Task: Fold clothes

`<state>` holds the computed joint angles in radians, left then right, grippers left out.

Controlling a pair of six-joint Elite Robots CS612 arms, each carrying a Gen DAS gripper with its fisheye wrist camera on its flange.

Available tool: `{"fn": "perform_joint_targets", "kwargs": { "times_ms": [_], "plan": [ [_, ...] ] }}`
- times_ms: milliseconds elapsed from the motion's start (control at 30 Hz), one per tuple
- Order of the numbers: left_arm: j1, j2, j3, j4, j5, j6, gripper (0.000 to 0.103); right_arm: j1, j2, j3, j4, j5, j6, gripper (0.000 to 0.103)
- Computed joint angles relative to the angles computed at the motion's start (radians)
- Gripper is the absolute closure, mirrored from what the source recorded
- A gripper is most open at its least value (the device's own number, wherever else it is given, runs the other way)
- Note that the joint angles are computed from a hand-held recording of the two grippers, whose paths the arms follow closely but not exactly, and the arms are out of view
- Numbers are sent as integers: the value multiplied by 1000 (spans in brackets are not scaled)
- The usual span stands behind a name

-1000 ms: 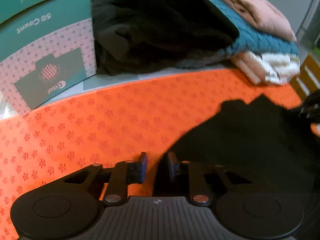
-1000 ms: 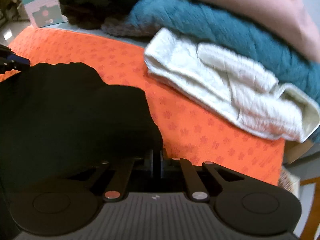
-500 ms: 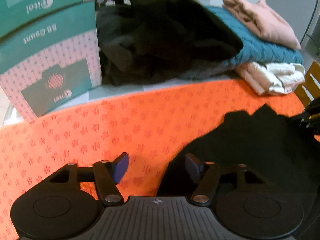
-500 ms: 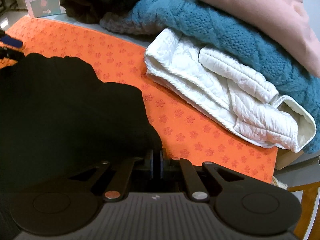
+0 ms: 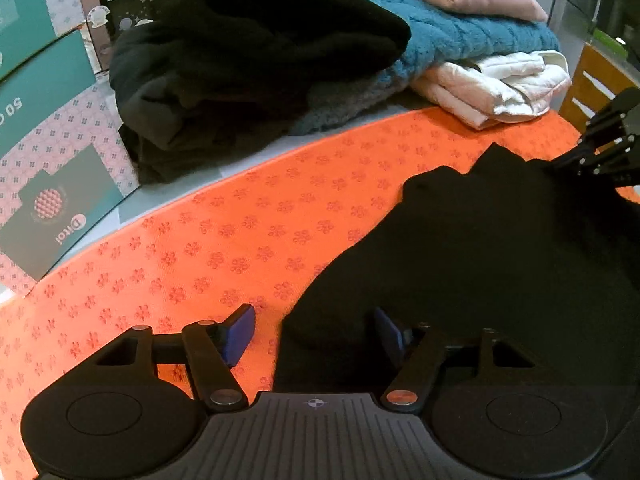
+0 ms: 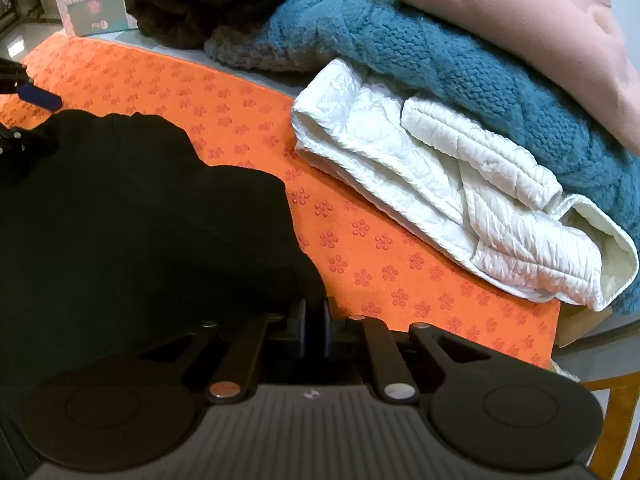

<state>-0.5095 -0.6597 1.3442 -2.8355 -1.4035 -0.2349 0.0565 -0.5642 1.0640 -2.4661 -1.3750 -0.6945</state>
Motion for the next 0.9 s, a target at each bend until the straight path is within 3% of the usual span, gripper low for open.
{"fn": "perform_joint_targets", "kwargs": {
  "times_ms": [33,133,200,300,367,500,600,700,767,833,900],
  "plan": [
    [1,-1,5,-16,-12,5,64,-1,-1,6,-12,2,7,95],
    [-3,-4,10,-29,-20,15,93,1,-9,34,-66,-2,9,97],
    [-11,-10,20,-51,19,14,93,4,-15,52,-108,-16,5,98],
    [-19,-24,36,-90,99,-25,93,6,-29,90,-292,-19,15,99],
    [-14,-27,29,-80,109,-46,93,9,-27,74,-325,-16,15,99],
    [-7,-8,-8,-25,140,-55,94,24,12,16,-290,-54,-39,99],
    [-3,7,-25,22,134,-55,94,35,45,-25,-249,-86,-66,99],
    [-8,13,-23,12,155,-60,88,42,65,-44,-226,-105,-75,98],
    [-5,9,-19,11,159,-84,78,42,65,-43,-231,-102,-61,96],
    [-4,3,-10,2,171,-104,51,42,62,-44,-224,-108,-33,71],
    [-5,-18,12,4,194,-124,42,36,46,-38,-210,-105,2,68]
  ]
}}
